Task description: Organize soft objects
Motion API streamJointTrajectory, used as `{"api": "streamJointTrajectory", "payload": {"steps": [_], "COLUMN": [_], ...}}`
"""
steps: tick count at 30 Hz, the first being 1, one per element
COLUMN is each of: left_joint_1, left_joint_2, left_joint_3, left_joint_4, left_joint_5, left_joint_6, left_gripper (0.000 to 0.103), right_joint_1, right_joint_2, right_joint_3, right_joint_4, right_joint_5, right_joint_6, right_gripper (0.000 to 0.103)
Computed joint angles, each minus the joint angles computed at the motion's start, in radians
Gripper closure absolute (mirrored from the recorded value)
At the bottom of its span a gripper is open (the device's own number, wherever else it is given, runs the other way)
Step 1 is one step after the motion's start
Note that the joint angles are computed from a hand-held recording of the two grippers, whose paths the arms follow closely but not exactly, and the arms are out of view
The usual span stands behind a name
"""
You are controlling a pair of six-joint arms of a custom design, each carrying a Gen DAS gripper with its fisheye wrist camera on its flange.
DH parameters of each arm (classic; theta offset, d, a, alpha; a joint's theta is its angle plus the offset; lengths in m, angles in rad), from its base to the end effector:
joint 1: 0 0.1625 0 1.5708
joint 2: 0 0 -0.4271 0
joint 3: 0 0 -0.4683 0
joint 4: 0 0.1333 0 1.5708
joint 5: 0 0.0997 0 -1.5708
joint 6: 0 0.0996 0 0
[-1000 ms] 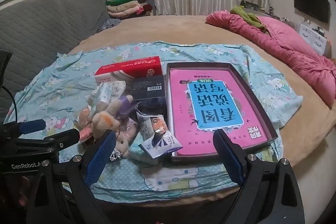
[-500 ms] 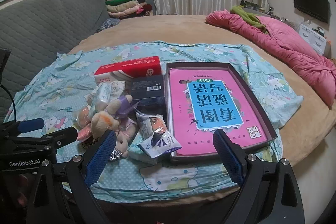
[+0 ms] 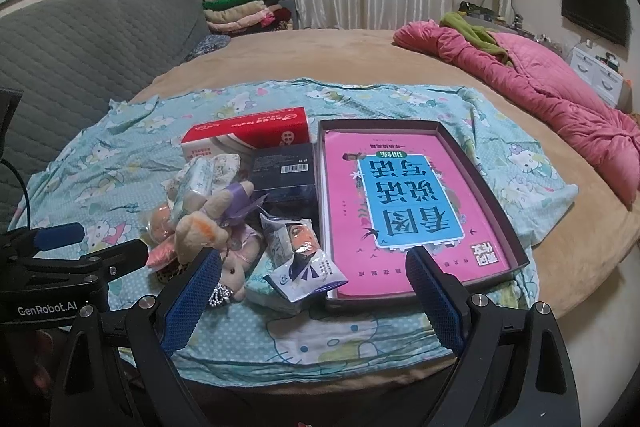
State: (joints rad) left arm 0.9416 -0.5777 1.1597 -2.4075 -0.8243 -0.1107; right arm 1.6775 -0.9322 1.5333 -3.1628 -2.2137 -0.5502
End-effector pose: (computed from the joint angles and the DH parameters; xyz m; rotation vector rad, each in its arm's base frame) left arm -0.3459 -0.8167 0.0927 0.5111 2.4079 -0.6416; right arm 0.1543 -0.7499 0.2803 0.3260 -2.1510 0.9720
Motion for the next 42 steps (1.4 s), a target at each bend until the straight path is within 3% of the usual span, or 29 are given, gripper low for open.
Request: {"api": "streamJointTrajectory", "payload": {"steps": [28, 42], "left_joint_1": [0.018, 0.102], "left_joint_2": [-0.001, 0.018], "left_joint_3": [0.004, -0.073], "left_joint_4": [0.0, 0.041], "left_joint_5": [-0.019, -0.055], "left_joint_6": [-0.019, -0.081], "left_gripper": [0.002, 0.002], "right_joint_1": [-0.003, -0.029], "right_joint_2": [0.013, 0.087], "right_joint_3": [-0.009, -0.118], "right_joint_4": [0.02, 0.167], "right_joint_5": [0.008, -0.025], "right_joint_6": [-0.019, -0.008], "right_gripper": [0.009, 0.009]}}
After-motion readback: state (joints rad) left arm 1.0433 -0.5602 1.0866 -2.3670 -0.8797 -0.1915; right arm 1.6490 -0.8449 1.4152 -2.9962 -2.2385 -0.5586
